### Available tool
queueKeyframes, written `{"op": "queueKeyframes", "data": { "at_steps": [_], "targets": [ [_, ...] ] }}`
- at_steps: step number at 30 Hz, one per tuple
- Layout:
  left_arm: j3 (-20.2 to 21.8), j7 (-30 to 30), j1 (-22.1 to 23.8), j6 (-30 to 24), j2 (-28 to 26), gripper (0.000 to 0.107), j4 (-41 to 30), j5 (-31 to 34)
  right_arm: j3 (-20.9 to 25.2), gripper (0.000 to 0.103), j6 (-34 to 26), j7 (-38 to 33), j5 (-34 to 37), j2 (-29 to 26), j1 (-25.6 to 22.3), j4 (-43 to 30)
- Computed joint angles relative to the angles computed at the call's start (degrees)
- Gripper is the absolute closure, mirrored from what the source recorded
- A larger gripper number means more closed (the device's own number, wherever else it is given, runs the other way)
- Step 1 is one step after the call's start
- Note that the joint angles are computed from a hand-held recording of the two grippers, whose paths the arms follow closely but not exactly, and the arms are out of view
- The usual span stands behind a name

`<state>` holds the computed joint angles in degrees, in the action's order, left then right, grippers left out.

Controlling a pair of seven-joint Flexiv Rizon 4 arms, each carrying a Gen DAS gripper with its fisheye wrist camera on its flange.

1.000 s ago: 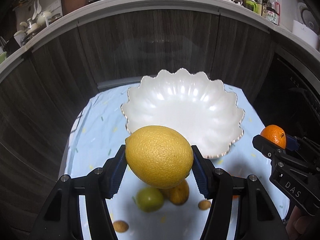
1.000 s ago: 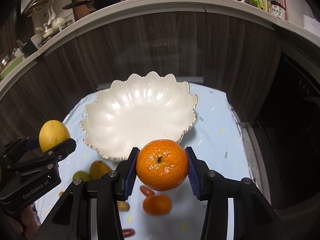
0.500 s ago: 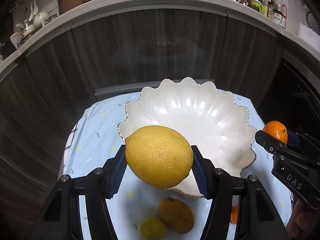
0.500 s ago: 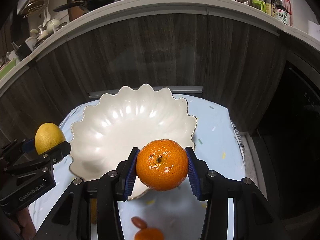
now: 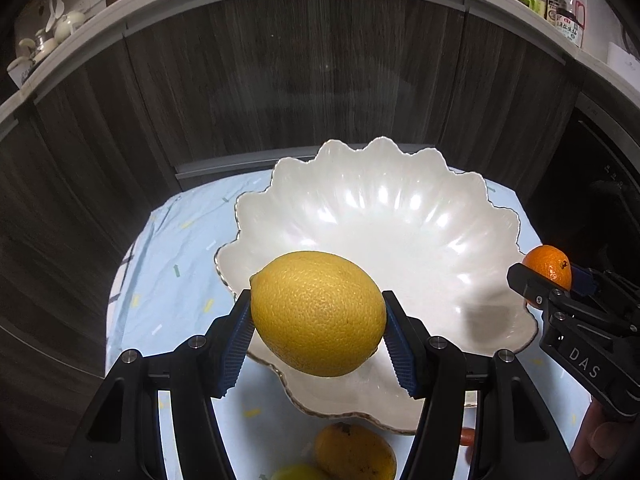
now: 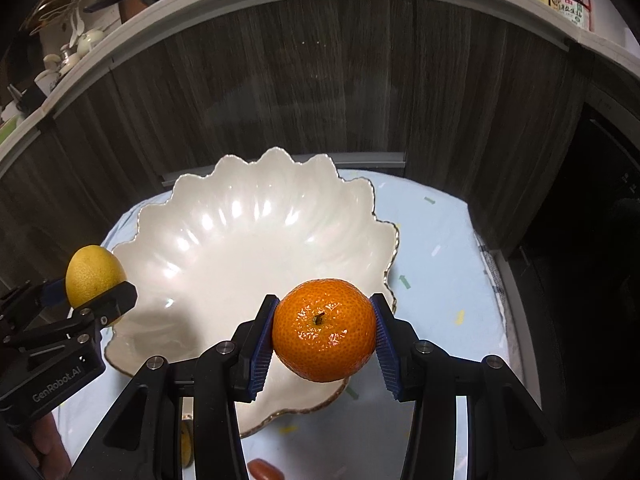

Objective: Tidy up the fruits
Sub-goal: 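Lift the lemon and mandarin and carry both over the white bowl, then open both tools to drop the lemon and mandarin into the bowl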

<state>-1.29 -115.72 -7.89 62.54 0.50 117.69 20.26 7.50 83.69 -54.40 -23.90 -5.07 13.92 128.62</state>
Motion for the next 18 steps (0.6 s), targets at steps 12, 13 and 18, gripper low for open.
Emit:
{"op": "queueKeyframes", "data": {
  "at_steps": [12, 13, 18],
  "targets": [
    [0.25, 0.04, -0.71, -2.00, -1.69, 0.044, -0.63, -0.31, 2.17, 0.055, -3.39, -7.15, 9.45, -1.32, 0.19, -2.44],
    [0.25, -0.87, -0.83, -1.97, -1.57, 0.038, -0.83, 1.02, 2.42, 0.055, -3.58, -7.86, 10.46, -1.41, 0.12, -2.65],
    [0.25, -2.29, -0.81, -2.66, -0.82, 0.027, -1.11, 2.21, -1.57, 0.028, -0.84, 0.78, 0.34, -0.33, 1.55, -0.14]
  ]
}}
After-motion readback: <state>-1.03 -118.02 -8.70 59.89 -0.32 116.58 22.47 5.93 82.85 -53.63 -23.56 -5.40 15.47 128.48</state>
